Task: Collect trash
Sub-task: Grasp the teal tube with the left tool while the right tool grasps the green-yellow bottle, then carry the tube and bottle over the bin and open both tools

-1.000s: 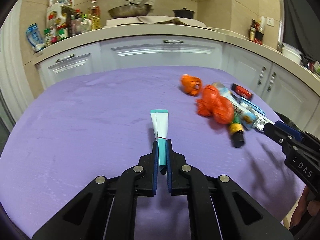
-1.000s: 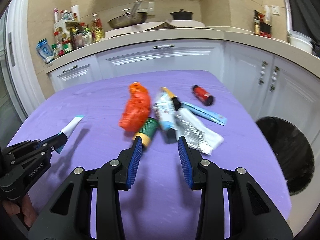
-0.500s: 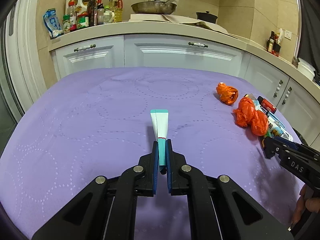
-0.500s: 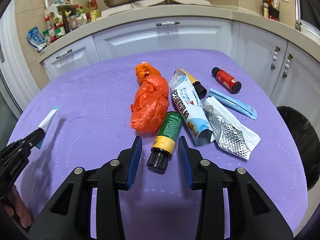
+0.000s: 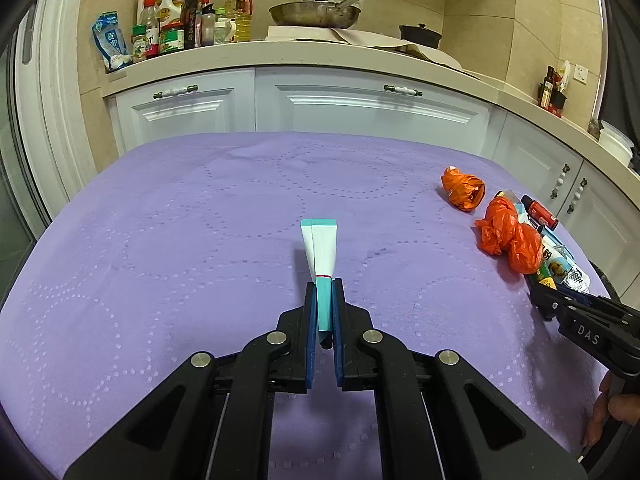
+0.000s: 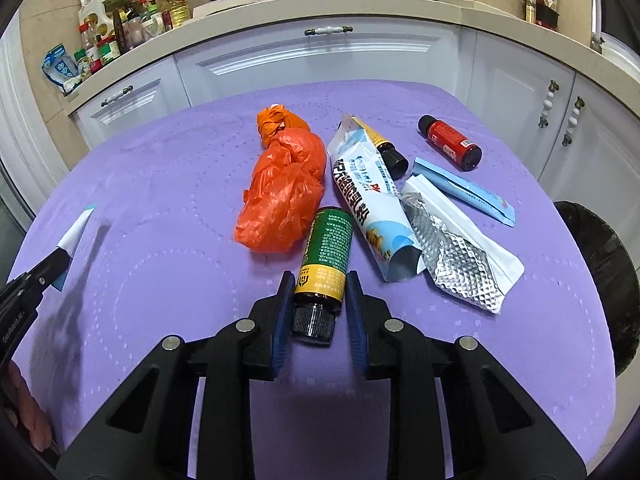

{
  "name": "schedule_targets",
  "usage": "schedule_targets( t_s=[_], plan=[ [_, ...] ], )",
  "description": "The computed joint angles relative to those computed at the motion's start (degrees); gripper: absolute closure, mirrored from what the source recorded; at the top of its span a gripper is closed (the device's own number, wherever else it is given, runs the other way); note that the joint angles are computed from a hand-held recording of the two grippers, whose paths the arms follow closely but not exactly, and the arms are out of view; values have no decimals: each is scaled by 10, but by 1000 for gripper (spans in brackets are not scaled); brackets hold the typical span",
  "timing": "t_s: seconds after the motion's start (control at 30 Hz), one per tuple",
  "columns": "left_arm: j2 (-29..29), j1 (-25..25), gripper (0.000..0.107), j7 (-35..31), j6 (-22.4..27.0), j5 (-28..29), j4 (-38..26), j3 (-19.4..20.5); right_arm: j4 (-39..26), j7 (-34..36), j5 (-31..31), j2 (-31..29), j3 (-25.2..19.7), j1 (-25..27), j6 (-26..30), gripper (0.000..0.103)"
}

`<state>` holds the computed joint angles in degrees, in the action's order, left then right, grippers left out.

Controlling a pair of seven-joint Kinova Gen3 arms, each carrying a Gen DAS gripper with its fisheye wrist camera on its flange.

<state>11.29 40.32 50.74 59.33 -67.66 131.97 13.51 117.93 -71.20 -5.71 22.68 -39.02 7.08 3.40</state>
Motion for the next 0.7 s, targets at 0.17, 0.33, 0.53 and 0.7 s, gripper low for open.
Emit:
schedule_targets(
  t_s=[0.17, 0.33, 0.53, 0.7],
  plan=[
    [5, 6, 100, -4, 10, 7, -6, 2, 18, 6, 7, -1, -40, 42, -13, 78],
    [8, 15, 100, -9, 20, 12, -14, 4, 41, -2, 32, -8, -93, 102, -33, 78],
    [15, 26, 100, -18, 34, 17, -28, 5, 57, -28, 73, -10, -173, 192, -42, 78],
    [20, 37, 100, -31, 49, 20, -45, 6, 72, -50, 104, -12, -229, 264, -52, 78]
  ],
)
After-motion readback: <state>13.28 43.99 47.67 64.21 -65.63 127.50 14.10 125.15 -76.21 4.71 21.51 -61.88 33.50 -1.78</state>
